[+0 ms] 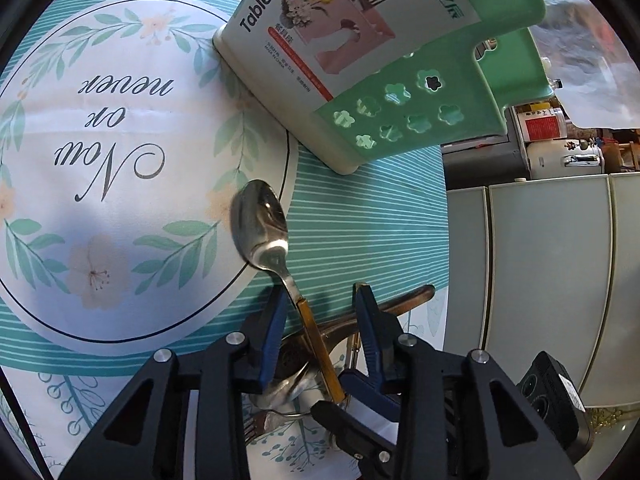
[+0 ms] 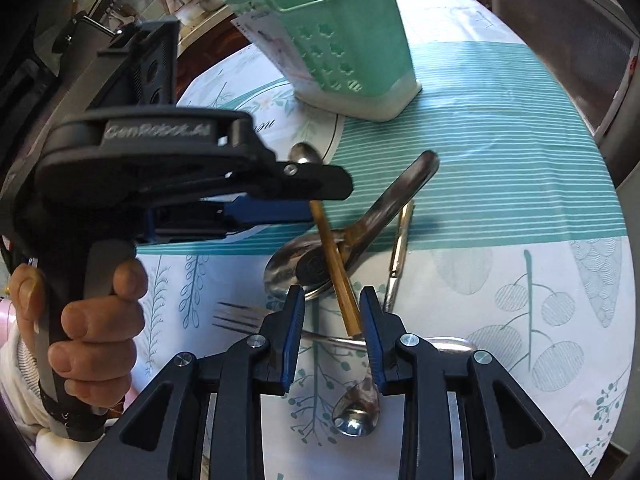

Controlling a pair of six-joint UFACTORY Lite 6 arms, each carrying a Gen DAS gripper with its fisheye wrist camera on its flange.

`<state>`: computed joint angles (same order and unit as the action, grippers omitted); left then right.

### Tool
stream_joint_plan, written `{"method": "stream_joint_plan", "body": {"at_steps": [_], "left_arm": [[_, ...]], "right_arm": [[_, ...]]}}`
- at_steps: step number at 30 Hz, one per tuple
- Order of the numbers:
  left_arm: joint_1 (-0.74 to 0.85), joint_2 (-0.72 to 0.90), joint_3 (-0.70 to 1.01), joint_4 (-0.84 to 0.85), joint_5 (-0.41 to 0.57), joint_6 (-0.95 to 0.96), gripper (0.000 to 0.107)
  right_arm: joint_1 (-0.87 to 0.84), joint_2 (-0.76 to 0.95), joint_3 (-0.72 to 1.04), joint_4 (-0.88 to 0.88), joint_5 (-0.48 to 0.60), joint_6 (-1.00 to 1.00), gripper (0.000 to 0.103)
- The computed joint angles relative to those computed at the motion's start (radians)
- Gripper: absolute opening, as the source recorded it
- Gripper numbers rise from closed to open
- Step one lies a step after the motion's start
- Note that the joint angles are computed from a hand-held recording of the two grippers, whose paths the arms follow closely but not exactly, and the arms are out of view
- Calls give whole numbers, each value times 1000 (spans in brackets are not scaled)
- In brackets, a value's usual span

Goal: Organize utensils
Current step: 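Grasp the wooden-handled spoon with the left tool while the right tool grasps a spoon, then carry both spoons over the green holder and drop them in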

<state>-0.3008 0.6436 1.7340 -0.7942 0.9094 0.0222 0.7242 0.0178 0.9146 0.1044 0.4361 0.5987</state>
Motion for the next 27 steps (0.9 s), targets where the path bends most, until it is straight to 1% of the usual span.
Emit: {"method": "stream_joint_plan", "body": {"at_steps": [1, 3, 6, 9, 12, 15, 16, 17, 19, 22, 26, 27], "left_arm": [[-1, 3, 7, 8, -1, -10, 31], [-7, 3, 7, 22, -11, -39, 23], [-14, 27, 33, 45, -13, -89, 15], [-16, 38, 55, 78, 1, -135, 14], [-31, 84, 139, 136, 41, -206, 14], [-54, 140, 245, 202, 85, -281, 14], [-61, 157, 275, 223, 96, -297, 13], [-66, 168, 294, 240, 104, -310, 10], [-74, 177, 312, 260, 108, -328, 9], [-77, 182, 319, 256, 106, -326, 7], [-78, 157, 269, 246, 77, -299, 6], [-74, 145, 248, 239, 68, -285, 6]], "right_arm": [[-1, 2, 0, 11, -3, -9, 29], [-3, 4, -2, 38, -12, -33, 29], [2, 13, -3, 70, -25, -60, 29], [5, 9, -7, 69, -29, -62, 29], [5, 3, -9, 61, -35, -45, 29], [0, -75, -64, 7, -38, 33, 29], [-19, -108, -87, 12, -40, 29, 29], [-31, -121, -96, 11, -48, 36, 29], [-78, -157, -123, 32, -68, 19, 29], [-133, -160, -132, 71, -94, -21, 29], [-179, -123, -100, 113, -123, -76, 29], [-176, -111, -91, 80, -135, -51, 29]]}}
